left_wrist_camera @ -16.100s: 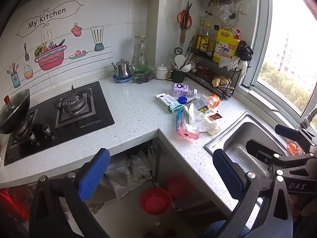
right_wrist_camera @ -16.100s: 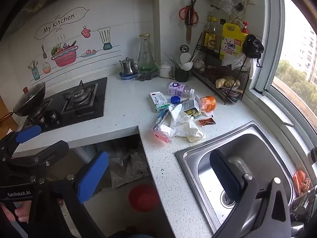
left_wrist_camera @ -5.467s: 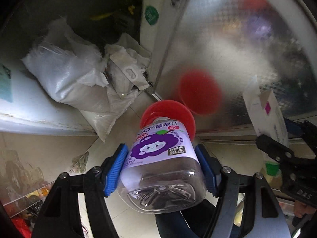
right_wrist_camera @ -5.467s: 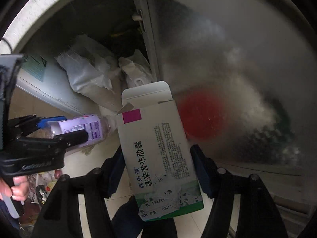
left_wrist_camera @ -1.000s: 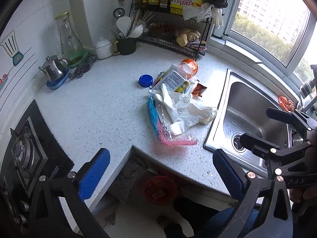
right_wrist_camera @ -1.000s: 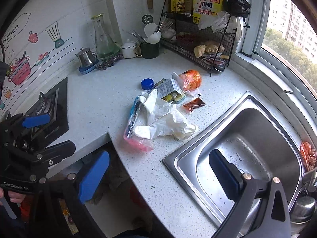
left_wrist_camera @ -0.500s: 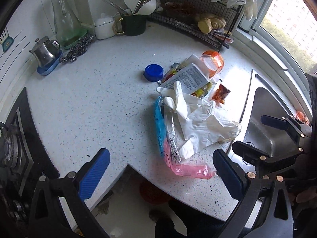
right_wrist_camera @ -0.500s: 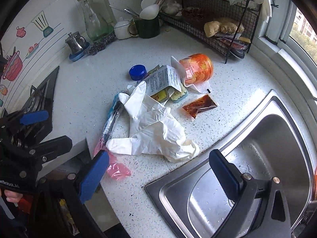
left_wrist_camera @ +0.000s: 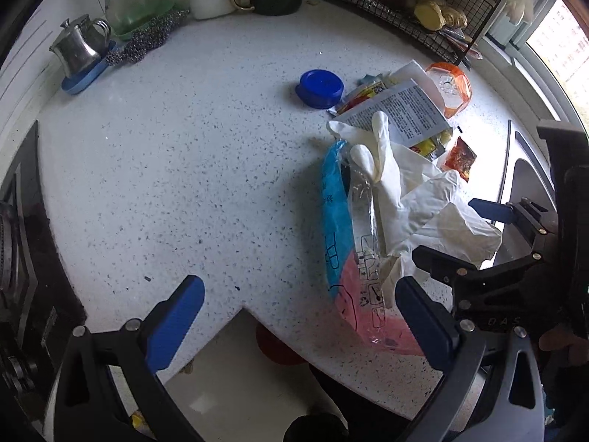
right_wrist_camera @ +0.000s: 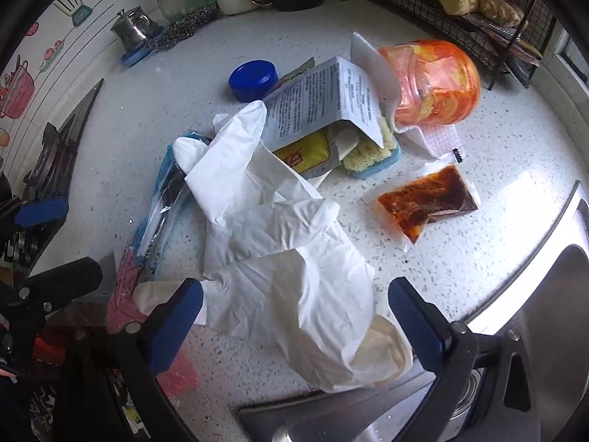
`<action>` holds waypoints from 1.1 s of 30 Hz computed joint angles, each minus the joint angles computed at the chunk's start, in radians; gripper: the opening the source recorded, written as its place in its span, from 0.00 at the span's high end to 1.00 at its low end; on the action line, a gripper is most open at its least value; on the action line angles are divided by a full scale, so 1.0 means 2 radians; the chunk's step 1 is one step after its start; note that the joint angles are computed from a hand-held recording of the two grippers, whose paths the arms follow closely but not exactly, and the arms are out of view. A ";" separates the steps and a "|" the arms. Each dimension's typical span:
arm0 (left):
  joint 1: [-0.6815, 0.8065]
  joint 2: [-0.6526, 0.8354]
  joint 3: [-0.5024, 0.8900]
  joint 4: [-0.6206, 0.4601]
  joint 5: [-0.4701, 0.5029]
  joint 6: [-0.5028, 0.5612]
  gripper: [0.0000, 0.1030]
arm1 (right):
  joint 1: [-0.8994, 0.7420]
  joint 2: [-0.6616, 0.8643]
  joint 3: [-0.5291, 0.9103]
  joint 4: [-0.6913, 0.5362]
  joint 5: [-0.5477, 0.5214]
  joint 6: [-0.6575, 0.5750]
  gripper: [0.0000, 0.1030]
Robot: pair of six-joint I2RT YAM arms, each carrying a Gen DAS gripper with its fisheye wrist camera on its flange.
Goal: Collect trash
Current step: 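Grasp the white glove with the right tool while the left tool grasps the blue-pink wrapper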
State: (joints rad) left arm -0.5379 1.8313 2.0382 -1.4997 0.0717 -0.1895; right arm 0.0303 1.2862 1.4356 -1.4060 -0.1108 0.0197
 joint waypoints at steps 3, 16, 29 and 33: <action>0.001 -0.006 -0.019 0.010 0.002 -0.002 0.00 | 0.017 -0.002 -0.001 0.001 0.026 0.002 0.22; -0.020 -0.022 -0.005 -0.003 0.010 -0.014 0.00 | 0.055 -0.038 0.020 -0.030 0.018 0.018 0.97; -0.029 0.040 0.083 -0.026 0.003 0.000 0.01 | -0.023 -0.031 0.097 -0.060 -0.009 -0.002 0.98; -0.027 0.055 0.081 -0.025 0.001 -0.001 0.07 | -0.023 -0.036 0.056 -0.032 -0.010 0.003 0.98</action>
